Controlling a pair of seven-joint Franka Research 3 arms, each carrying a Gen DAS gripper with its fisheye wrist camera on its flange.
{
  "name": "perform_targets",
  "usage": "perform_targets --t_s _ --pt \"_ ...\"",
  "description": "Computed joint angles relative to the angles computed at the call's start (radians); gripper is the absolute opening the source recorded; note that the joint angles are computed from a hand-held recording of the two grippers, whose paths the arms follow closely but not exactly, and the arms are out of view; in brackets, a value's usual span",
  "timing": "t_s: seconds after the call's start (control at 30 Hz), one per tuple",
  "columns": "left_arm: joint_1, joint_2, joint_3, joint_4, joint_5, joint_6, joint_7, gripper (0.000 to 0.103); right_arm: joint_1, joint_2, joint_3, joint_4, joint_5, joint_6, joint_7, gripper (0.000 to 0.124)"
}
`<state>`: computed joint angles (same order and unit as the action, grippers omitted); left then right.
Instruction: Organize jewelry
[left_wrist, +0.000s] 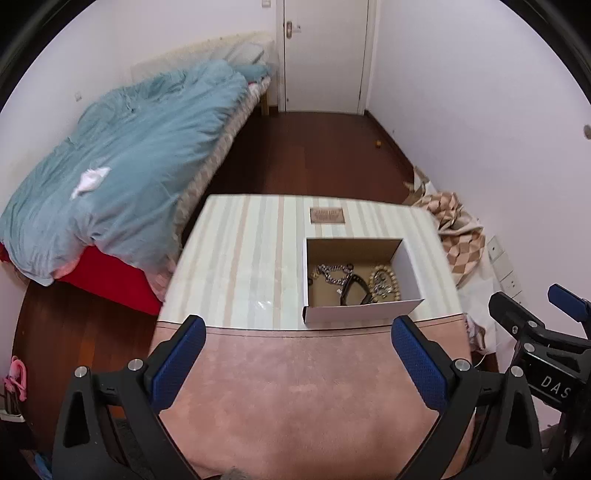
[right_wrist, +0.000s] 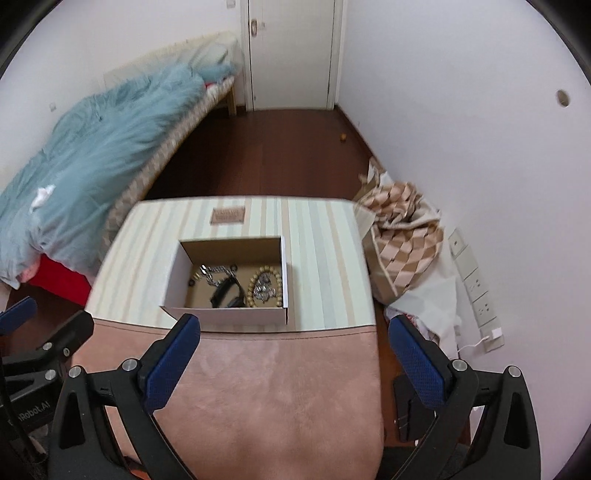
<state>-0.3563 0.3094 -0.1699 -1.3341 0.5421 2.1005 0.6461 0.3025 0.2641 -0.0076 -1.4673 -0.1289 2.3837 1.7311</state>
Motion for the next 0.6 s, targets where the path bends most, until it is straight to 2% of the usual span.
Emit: perform_targets --t_s 0.3,0.6 --pt "-0.023 -0.133 -0.025 -0.047 0.088 -0.031 -0.057 0.103 -0.026 -0.235 0.027 -0.181 -0.029 0.086 0.028 0.103" --pt "-0.024 -0.203 -0.063 -0.065 0.105 -0.054 -0.081 0.103 -0.069 -0.361 0.068 -0.243 -0.005 0.097 0.004 0.103"
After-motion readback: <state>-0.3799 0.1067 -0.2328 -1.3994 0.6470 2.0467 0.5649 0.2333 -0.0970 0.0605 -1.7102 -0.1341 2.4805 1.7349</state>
